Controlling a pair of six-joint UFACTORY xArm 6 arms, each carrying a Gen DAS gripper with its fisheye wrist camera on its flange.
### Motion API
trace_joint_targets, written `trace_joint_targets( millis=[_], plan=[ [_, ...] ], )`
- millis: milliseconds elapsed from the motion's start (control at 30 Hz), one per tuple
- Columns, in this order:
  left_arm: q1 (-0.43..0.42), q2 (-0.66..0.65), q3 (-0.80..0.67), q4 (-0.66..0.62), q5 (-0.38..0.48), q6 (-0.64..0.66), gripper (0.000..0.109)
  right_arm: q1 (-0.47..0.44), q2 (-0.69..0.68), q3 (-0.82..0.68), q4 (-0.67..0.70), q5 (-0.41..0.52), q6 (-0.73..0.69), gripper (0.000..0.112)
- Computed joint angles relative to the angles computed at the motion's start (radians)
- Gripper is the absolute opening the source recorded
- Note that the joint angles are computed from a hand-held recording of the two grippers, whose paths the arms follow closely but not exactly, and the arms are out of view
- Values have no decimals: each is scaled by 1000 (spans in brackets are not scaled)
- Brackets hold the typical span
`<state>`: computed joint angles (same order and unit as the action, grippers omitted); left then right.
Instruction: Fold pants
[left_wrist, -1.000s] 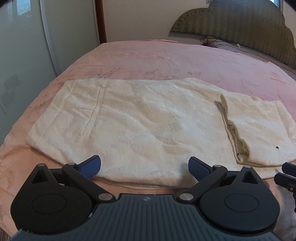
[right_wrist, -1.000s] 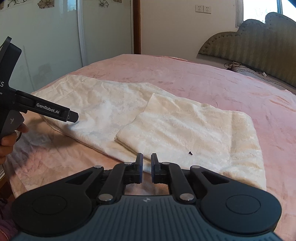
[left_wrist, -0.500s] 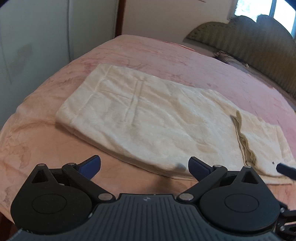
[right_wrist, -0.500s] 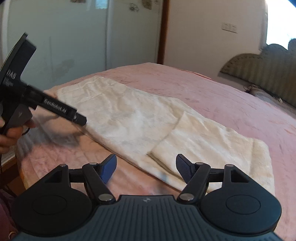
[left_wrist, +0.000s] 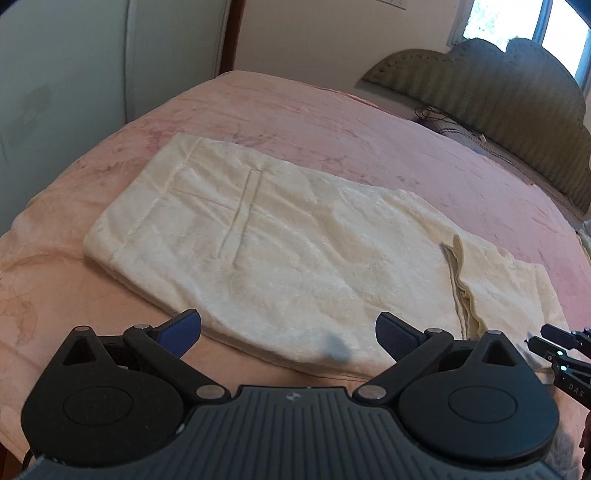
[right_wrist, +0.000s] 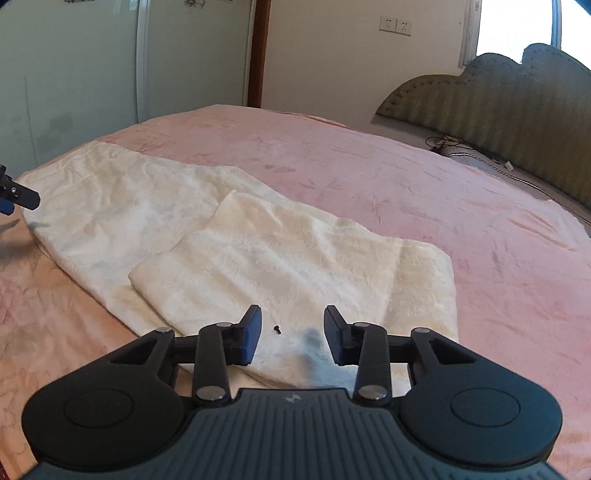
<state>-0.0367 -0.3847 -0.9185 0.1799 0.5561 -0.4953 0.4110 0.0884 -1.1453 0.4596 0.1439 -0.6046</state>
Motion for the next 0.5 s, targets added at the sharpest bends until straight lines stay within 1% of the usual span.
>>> trace_joint_targets(
  millis=[33,100,133,167,200,300,433,500],
  plan=[
    [-12,11,-10,2,3,7,101,3,11,-10,15,7,-28,32],
    [-30,26,-24,11,3,12,101,7,28,-20,10,21,-43,25],
    [-38,34,-31,16,2,11,101,9,35,-25,17,26,-46,24],
    [-45,40,-37,22,4,9,101,8,41,-33,41,35,-60,21],
    [-51,48,-44,29,6,6,101,5,47,-43,86,49,-92,16],
    [-62,75,-66,35,15,6,101,2,44,-45,156,67,-145,9],
    [-73,106,-91,39,33,-3,101,4,35,-33,252,65,-214,4],
    [-79,117,-102,40,39,-1,101,6,29,-25,296,48,-244,2]
  ],
)
